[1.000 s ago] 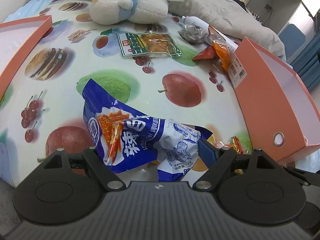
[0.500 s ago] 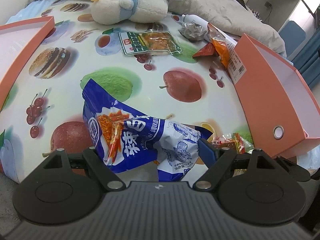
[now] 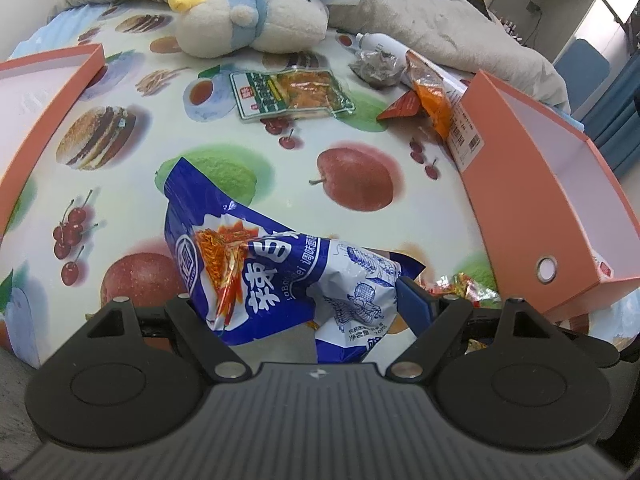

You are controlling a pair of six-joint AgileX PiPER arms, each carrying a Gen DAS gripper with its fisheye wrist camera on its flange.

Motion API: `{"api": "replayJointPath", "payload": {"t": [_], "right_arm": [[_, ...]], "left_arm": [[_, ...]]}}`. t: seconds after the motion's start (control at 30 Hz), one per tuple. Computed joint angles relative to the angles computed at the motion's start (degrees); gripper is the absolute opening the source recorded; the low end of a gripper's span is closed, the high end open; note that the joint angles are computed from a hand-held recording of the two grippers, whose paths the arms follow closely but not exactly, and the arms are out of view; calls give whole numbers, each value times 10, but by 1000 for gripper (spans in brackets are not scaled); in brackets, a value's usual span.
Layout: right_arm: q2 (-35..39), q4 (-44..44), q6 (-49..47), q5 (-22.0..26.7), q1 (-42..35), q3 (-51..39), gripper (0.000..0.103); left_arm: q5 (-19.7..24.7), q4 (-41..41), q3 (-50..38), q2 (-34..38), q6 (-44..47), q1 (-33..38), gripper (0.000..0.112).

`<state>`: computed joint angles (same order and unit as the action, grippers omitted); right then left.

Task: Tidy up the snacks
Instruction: 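Close the right gripper on the red meat strip packet while the left gripper grips the blue chip bag, then lift both held snacks up off the bed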

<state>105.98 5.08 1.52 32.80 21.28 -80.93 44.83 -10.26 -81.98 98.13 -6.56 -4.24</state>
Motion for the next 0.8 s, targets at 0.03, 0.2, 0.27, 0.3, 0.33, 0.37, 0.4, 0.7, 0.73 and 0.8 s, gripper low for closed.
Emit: {"api": "replayJointPath", "payload": {"t": [0.03, 0.2, 0.27, 0.3, 0.33, 0.37, 0.4, 0.7, 0.73, 0.8], "right_arm": [[-2, 5, -3, 3, -2, -2, 51], [-13, 21, 3, 16, -12, -20, 20], [-12, 28, -1, 24, -17, -32, 19], [-10, 30, -2, 27, -19, -35, 19], [-7, 26, 0, 28, -21, -39, 18], [-5, 21, 1, 27, -21, -38, 18], [-3, 20, 0, 27, -21, -38, 18], [-24, -60, 55, 27, -7, -52, 9], [-25, -59, 54, 29, -9, -56, 9], [-27, -44, 45, 36, -16, -67, 9]], "left_arm": [[3, -1, -4, -1, -1, 0, 85], [25, 4, -34, 0, -7, -3, 85], [30, 6, -44, 0, -8, -4, 85], [34, 7, -50, 1, -8, -5, 85], [36, 7, -55, 2, -7, -6, 85], [36, 8, -58, 2, -6, -6, 85], [38, 9, -62, 4, -6, -7, 85], [54, 11, -87, 17, -9, -15, 85], [56, 11, -90, 18, -8, -15, 85], [66, 15, -107, 24, -10, -18, 85]]}}
